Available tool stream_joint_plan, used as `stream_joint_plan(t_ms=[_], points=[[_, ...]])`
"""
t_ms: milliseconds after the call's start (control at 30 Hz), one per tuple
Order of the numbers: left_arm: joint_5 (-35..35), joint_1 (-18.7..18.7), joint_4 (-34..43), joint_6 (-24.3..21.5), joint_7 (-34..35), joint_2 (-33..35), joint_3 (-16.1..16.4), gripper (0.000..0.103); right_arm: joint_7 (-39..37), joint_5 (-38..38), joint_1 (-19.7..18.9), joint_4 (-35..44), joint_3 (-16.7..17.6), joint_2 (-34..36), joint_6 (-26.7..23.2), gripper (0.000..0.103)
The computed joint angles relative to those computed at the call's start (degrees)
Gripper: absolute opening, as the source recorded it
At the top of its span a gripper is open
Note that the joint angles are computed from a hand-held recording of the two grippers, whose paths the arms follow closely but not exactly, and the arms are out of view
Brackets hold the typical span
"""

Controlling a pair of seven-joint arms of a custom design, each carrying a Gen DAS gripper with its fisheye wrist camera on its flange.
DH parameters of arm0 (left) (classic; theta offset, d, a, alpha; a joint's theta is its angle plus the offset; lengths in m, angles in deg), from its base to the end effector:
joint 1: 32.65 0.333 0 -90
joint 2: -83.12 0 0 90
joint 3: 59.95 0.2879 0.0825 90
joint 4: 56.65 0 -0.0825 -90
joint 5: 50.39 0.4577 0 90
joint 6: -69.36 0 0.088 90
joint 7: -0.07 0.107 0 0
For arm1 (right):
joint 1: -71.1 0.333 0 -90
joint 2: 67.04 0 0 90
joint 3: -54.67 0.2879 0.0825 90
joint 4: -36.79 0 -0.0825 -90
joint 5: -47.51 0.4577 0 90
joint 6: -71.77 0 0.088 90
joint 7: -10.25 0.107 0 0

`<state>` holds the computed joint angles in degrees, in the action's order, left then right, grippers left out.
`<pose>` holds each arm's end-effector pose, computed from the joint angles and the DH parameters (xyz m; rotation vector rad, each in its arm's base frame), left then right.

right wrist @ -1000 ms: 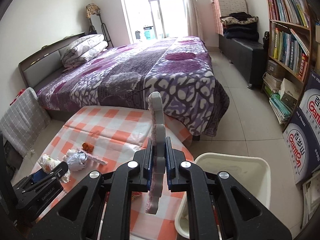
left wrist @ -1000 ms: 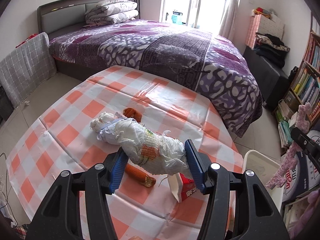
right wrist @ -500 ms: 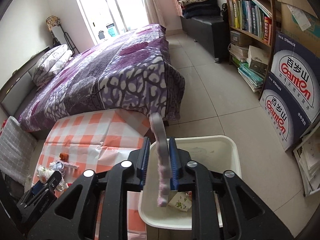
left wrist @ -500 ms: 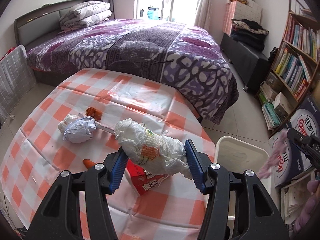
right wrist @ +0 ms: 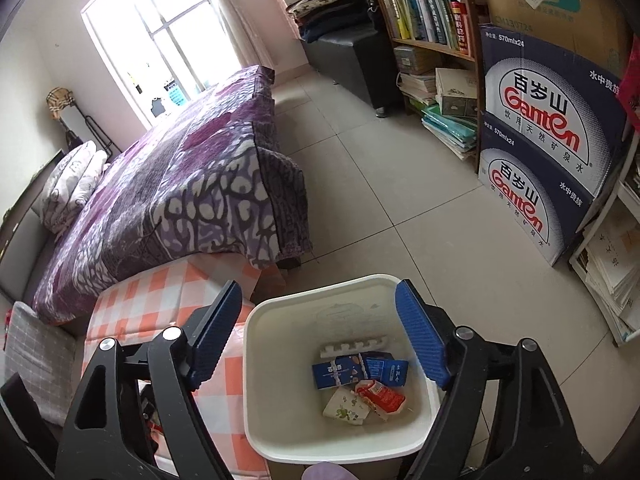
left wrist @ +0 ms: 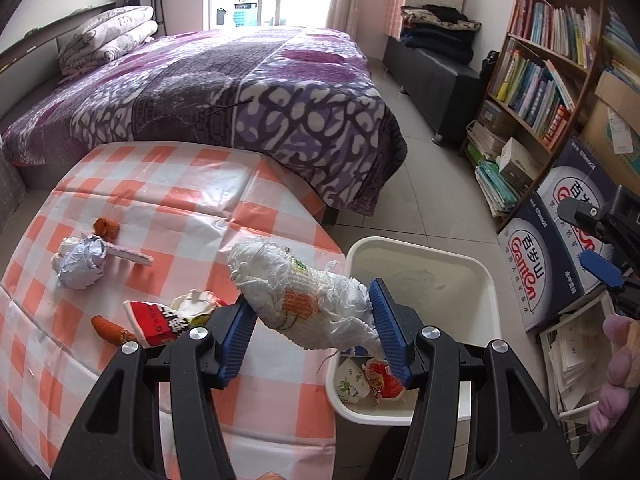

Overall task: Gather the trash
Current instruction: 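Carry the white plastic and pink strip over the white bin and release both, then grasp the light blue plastic bag with the left gripper while the right gripper grasps the red snack bag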

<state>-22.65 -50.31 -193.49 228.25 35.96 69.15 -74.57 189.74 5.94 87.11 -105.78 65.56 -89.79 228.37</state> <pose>0.4724 -0.3230 0.4085 -1.8402 1.8978 -0.7998 0.4648 0.2634 0.4275 -1.2279 2.0669 -0.5190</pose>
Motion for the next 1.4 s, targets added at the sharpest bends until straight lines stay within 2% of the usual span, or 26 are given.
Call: stream_joint_plan(t_ms=[133, 267, 300, 433, 667, 800, 867, 967, 1100, 1167, 1267, 1400], points=[[-4.54, -2.25, 0.98, 2.70, 5.29, 2.42, 1.18, 0.056, 0.73, 1.21, -0.33, -1.61, -0.84, -1.28, 0.79, 0.086], [-18.58, -7.26, 1.23, 6.99, 19.50, 4.72, 4.43, 0.059, 0.68, 2.35, -0.60, -2.58, -1.30, -1.97, 1.29, 0.089], [-21.92, -8.18, 1.15, 8.10, 22.52, 5.10, 4.91, 0.064, 0.52, 2.73, -0.59, -2.65, -1.40, -2.01, 1.40, 0.089], [-26.55, -8.63, 1.00, 9.53, 26.69, 5.35, 4.48, 0.072, -0.33, 4.33, -0.41, -2.88, -1.92, -2.01, 2.15, 0.089], [-23.17, -5.42, 0.38, 6.92, 21.78, 4.15, 2.80, 0.073, -5.67, 8.16, 1.81, -0.24, -2.72, 1.11, 2.81, 0.091], [-19.10, -3.36, -0.38, 3.08, 17.42, 2.37, 2.22, 0.073, -10.24, 10.77, 3.75, 2.59, -3.04, 3.93, 1.57, 0.093], [-15.56, -1.74, -0.41, -0.81, 14.38, 1.08, 1.71, 0.073, -13.10, 13.16, 5.08, 4.25, -3.48, 5.65, 0.91, 0.093], [-14.99, -0.80, -1.91, -4.02, 15.15, -1.35, 3.40, 0.075, -16.86, 16.65, 6.70, 6.62, -3.86, 7.99, 0.35, 0.094], [-10.93, 2.95, -3.81, -8.16, 14.00, -3.73, 4.73, 0.077, -19.14, 18.53, 7.93, 11.85, -2.63, 12.97, -2.14, 0.094], [-9.97, 4.64, -3.75, -11.13, 15.63, -3.45, 5.89, 0.077, -19.72, 17.58, 8.40, 14.55, -1.81, 15.47, -3.57, 0.094], [-4.80, 8.14, -2.47, -15.53, 15.37, -1.99, 5.49, 0.077, -21.63, 15.29, 9.59, 19.47, -0.77, 19.92, -6.50, 0.094], [0.98, 11.11, -1.34, -17.06, 16.91, 0.05, 5.70, 0.077, -26.93, 14.88, 11.71, 25.47, 0.06, 25.69, -9.65, 0.095]])
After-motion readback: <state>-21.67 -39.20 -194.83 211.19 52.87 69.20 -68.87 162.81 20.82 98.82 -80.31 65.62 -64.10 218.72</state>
